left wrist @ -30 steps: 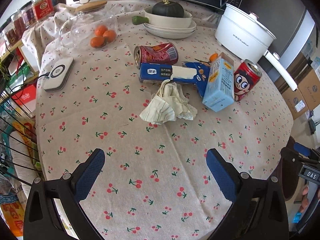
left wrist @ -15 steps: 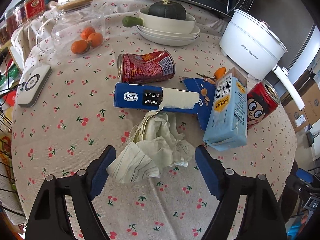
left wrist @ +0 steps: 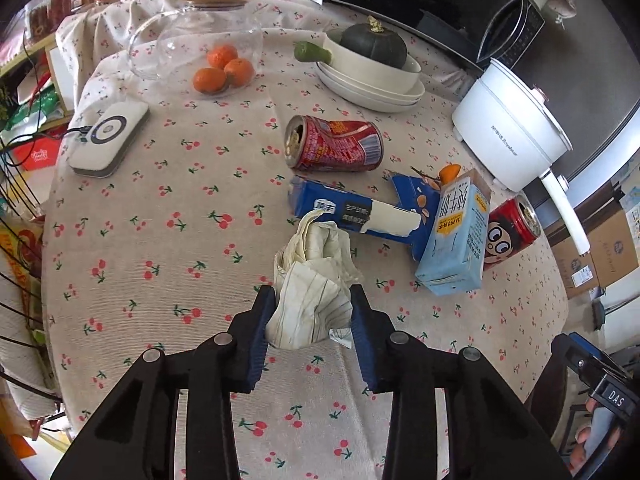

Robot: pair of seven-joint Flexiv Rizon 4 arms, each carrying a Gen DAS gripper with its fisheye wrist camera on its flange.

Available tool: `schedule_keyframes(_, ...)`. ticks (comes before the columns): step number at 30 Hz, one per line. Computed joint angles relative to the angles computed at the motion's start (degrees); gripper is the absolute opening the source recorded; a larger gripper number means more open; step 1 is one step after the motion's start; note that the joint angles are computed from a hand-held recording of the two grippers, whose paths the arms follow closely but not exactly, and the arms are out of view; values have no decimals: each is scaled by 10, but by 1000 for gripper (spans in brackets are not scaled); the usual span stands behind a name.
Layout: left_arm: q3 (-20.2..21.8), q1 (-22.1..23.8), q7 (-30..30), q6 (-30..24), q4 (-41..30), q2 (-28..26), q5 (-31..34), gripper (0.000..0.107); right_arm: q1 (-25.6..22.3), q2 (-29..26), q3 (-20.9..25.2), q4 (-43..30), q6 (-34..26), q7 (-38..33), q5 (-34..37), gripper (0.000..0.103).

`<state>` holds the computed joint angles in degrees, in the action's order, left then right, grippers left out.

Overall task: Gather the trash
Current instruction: 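Grasp the crumpled beige tissue with the left gripper, then grasp the light-blue milk carton with the right gripper while the left gripper holds the tissue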

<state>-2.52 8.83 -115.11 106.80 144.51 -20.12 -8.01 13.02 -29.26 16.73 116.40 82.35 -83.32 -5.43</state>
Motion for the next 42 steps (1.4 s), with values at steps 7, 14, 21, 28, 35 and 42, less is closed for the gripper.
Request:
schedule_keyframes(7, -34, 84, -26, 5, 52, 45, 51, 39, 28, -45, 49, -69, -20, 12, 18, 87)
schedule_keyframes(14, -28, 109, -28, 9, 79, 75, 79, 39, 99, -94, 12, -124, -30, 64, 0, 62)
schedule_keyframes(21, -73, 164, -63, 11, 83, 86, 120, 39, 129, -91, -20, -108, -13, 83, -35, 41)
schedule_keyframes(28, -22, 76, -43, 3, 71, 89, 91, 39, 91, -31, 12, -46, 2, 40, -55, 40)
schedule_keyframes(35, 1, 9, -26, 0, 67, 89, 53, 39, 5, 25, 85, 7, -5, -51, 0, 40)
schedule_keyframes(42, 36, -83, 4, -9, 44, 73, 4, 39, -42, 68, 100, 44, -12, -127, 70, 40)
